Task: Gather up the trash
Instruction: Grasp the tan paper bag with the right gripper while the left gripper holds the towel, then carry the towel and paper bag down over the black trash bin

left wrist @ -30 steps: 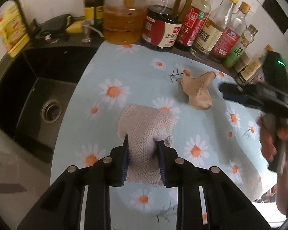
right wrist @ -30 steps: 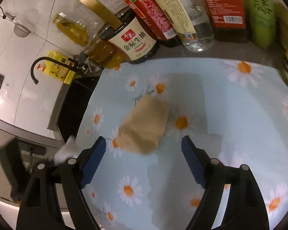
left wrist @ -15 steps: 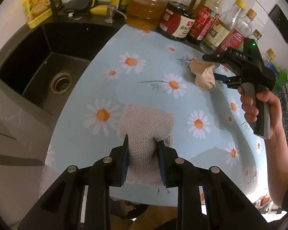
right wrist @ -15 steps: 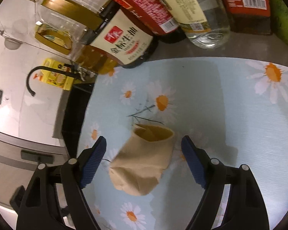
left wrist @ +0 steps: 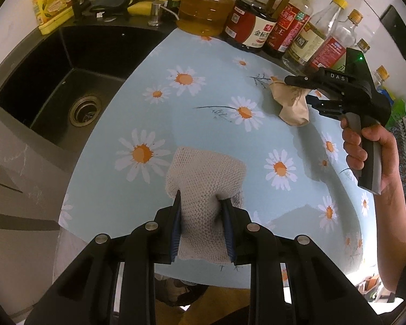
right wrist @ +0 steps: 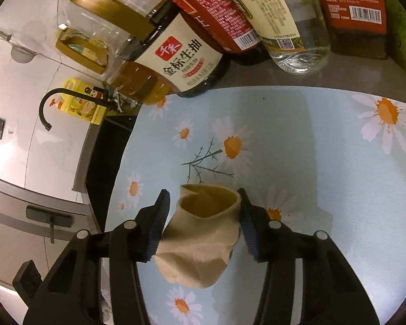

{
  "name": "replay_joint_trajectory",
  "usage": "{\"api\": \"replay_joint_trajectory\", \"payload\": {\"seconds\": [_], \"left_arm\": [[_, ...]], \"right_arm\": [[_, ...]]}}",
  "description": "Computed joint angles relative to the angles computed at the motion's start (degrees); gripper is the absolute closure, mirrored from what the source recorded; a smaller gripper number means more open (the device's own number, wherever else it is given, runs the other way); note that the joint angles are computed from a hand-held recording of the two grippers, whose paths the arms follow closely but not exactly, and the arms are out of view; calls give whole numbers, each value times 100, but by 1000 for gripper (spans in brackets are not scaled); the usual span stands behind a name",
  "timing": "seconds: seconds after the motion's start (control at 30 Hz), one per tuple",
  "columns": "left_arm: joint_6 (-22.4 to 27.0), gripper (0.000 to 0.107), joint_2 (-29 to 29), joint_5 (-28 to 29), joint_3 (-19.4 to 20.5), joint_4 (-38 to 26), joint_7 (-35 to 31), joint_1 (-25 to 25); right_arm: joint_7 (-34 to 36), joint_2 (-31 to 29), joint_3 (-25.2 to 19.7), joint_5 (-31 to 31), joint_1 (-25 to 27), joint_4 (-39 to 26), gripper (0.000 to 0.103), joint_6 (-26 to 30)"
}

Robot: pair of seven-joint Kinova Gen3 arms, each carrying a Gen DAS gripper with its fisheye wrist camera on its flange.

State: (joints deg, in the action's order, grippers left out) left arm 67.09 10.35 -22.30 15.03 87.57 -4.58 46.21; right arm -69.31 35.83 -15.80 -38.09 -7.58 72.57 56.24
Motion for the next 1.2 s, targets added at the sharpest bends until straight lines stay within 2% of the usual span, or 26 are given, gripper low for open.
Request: {"api": "replay_joint_trajectory", "payload": {"seconds": [0.2, 0.4, 0.7, 0.87, 1.0, 1.2], "left_arm": [[-255, 83, -110, -29, 21, 112, -262, -64], [-601, 83, -338, -20, 99, 341, -638, -172], [-1181, 83, -908, 187, 357, 887, -1294, -472], [-1511, 83, -1231, 399, 545, 1239, -1572, -626], [-1747, 83, -1464, 652, 701, 1522, -1787, -755], [-2093, 83, -1835, 1079, 961, 2002, -1985, -897]], "right_arm": [[252, -493, -42, -226, 171, 633, 54, -298], [410, -1334, 45, -576, 239, 1623, 54, -749], [257, -2678, 382, -923, -130, 3012, 54, -1371], [-148, -3408, 568, -889, -545, 3730, 54, -1746], [-699, -3909, 632, -626, -931, 4187, 54, -2003], [-1788, -4522, 480, -45, -1433, 4755, 54, -2319]]}}
